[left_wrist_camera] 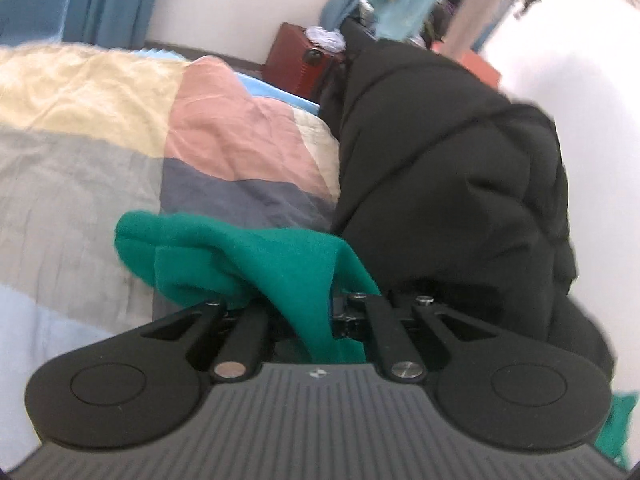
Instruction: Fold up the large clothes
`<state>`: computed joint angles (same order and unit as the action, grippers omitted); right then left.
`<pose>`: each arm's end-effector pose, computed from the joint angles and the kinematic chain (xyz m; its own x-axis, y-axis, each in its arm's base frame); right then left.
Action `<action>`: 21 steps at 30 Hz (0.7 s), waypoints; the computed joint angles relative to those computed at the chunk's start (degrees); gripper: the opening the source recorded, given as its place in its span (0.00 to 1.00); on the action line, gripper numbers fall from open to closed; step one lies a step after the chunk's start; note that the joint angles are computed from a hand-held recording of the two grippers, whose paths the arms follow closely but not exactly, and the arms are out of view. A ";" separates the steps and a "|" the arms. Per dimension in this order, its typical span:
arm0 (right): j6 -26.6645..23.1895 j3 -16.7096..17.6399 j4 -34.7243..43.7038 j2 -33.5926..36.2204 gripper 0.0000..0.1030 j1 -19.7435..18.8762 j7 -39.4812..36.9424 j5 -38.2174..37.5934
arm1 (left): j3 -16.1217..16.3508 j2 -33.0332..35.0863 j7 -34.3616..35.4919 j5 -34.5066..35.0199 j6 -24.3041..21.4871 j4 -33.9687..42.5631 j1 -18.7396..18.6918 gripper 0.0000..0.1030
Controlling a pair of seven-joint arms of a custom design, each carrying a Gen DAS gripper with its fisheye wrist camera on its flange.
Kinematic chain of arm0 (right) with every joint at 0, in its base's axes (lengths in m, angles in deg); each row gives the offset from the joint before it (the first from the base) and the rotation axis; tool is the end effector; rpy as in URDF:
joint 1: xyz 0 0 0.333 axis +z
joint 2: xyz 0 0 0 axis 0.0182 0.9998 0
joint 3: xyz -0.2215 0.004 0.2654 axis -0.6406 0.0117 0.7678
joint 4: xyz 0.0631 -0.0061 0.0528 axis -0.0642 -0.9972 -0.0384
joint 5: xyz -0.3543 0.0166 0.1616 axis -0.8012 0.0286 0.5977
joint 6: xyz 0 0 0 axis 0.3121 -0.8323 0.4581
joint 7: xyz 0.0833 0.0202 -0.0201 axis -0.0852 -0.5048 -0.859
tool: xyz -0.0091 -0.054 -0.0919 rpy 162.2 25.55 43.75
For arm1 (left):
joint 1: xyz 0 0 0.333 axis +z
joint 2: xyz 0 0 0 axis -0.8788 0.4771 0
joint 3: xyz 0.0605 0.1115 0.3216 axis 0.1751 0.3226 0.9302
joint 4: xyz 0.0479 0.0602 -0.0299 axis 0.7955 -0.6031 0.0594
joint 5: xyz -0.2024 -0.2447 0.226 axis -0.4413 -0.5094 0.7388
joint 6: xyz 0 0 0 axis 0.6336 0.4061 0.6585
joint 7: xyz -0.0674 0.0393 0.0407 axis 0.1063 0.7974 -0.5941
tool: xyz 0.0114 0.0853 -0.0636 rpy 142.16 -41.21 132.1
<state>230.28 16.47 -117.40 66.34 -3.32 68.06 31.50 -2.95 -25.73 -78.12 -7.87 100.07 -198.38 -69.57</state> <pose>0.6821 0.0254 0.3596 0.0634 -0.9041 -0.4225 -0.7475 0.2375 -0.6203 0.4722 -0.1443 0.3996 0.8766 -0.2506 0.4109 0.0891 -0.7545 -0.6502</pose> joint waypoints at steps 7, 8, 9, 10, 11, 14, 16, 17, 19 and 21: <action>-0.73 0.49 -0.13 -0.57 0.79 -0.63 -3.09 2.40 | -0.18 -3.37 -3.60 -1.45 11.91 -4.73 0.41 0.58; -0.99 0.38 -0.24 -0.77 0.79 -0.61 -3.59 2.81 | -1.18 -3.94 -4.11 -2.06 11.25 -4.94 -0.05 0.59; -1.13 0.31 -0.42 -1.02 0.79 -0.55 -4.22 3.39 | -2.00 -4.28 -2.93 -3.42 10.76 -4.81 -0.68 0.63; -1.23 0.27 -0.67 -1.33 0.79 -0.54 -5.07 4.22 | -2.73 -4.47 -1.91 -4.49 10.46 -4.56 -1.28 0.64; -1.47 0.18 -0.98 -1.76 0.79 -0.56 -6.06 5.16 | -3.74 -4.62 -2.00 -4.48 10.22 -4.26 -1.99 0.64; -2.45 -0.57 -2.19 -3.26 0.79 -0.24 -9.46 8.27 | -5.98 -4.17 -4.24 -2.36 11.93 -3.22 -4.06 0.65; -2.66 -1.48 -3.22 -4.42 0.79 0.45 -12.04 10.26 | -6.41 -3.21 -7.13 0.69 15.67 -2.48 -4.99 0.65; -2.48 -2.01 -3.77 -5.00 0.79 0.98 -13.31 11.00 | -6.70 -2.32 -9.02 2.70 17.67 -1.63 -5.53 0.65; -2.32 -3.05 -4.98 -6.17 0.79 1.99 -15.85 12.29 | -6.74 -0.09 -11.17 7.07 21.34 0.41 -6.69 0.65; -2.92 -4.19 -6.29 -7.29 0.79 2.93 -17.43 12.42 | -6.34 2.83 -8.05 7.86 24.20 3.29 -8.22 0.65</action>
